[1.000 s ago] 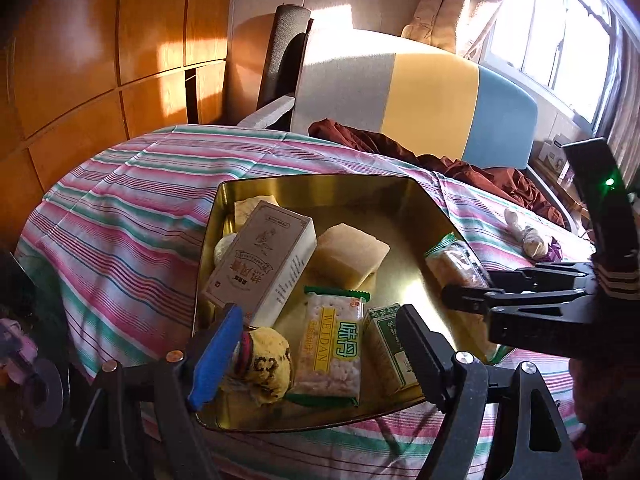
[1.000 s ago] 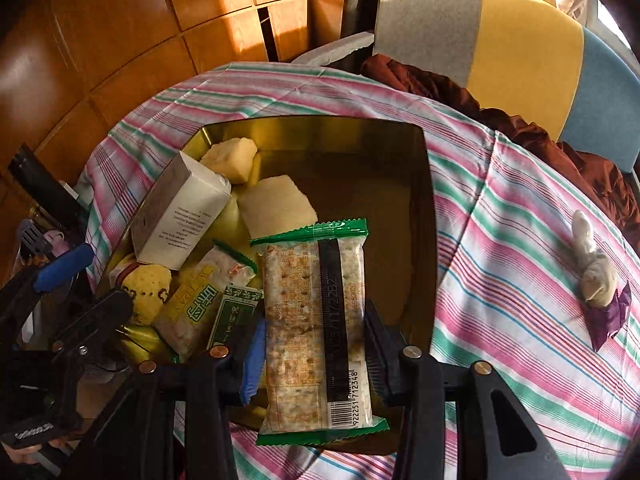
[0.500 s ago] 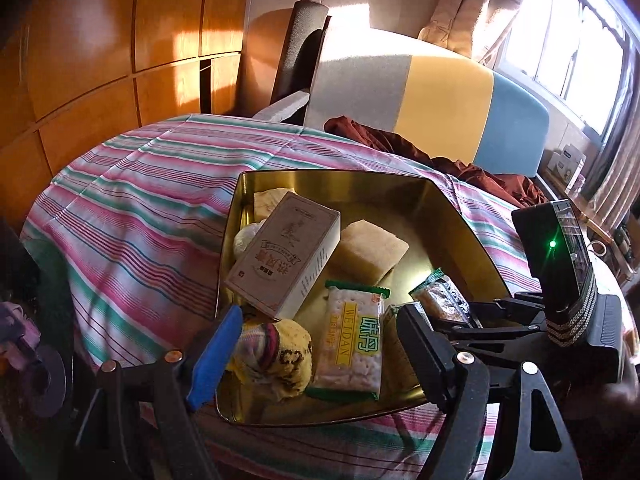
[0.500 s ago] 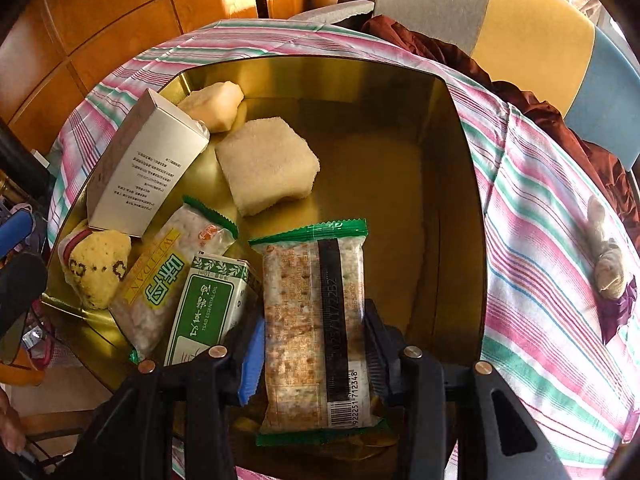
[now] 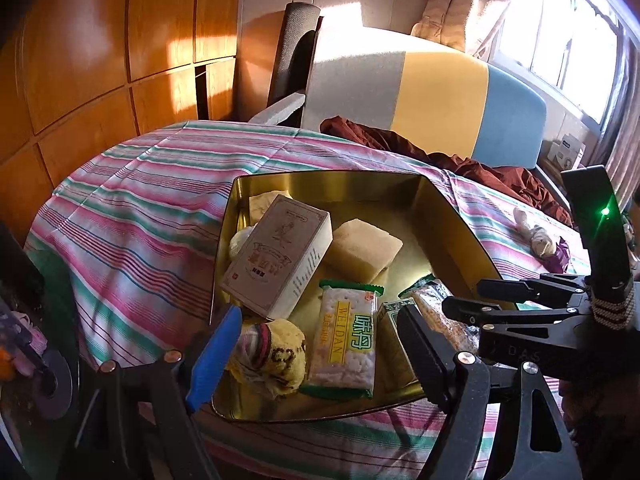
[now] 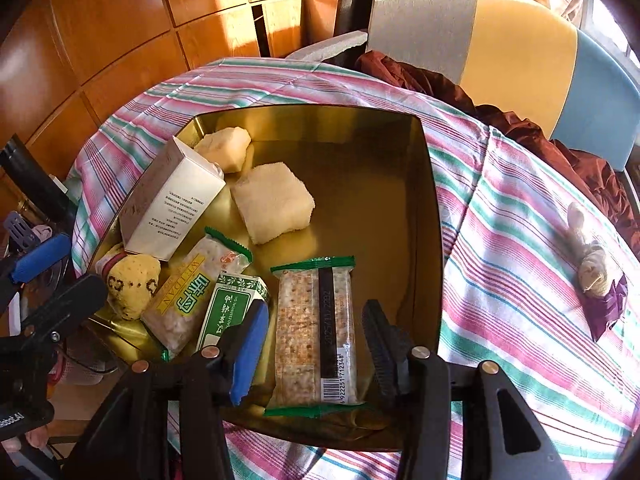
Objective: Organize objects
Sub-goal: 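Carry the cracker packet into the gold tray and release it with the right tool, then move both tools back toward the sock bundle and purple packets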
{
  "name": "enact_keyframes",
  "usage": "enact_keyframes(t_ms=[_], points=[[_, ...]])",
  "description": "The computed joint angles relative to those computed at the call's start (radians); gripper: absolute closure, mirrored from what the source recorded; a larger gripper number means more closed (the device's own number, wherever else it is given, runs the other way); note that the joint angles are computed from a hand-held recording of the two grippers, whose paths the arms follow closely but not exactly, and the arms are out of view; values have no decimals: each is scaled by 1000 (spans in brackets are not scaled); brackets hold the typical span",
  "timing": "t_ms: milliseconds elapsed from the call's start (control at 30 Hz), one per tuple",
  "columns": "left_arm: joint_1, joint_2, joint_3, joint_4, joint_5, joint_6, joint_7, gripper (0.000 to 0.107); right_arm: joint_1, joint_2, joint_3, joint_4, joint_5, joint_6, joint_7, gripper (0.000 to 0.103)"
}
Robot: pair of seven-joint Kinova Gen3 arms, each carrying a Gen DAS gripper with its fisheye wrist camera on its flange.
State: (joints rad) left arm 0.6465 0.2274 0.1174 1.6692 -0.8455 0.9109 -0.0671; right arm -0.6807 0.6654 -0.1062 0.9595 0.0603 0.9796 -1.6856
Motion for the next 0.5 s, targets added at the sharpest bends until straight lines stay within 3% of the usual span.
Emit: enact_keyframes(t_ms=[400,500], points=[[30,41,2,-82,11,35,-91,26,70,-84,40,108,31,-65,-87,46],[38,56,-3,-110,20,38,-126,26,96,-96,51,122,47,-66,-108,37]])
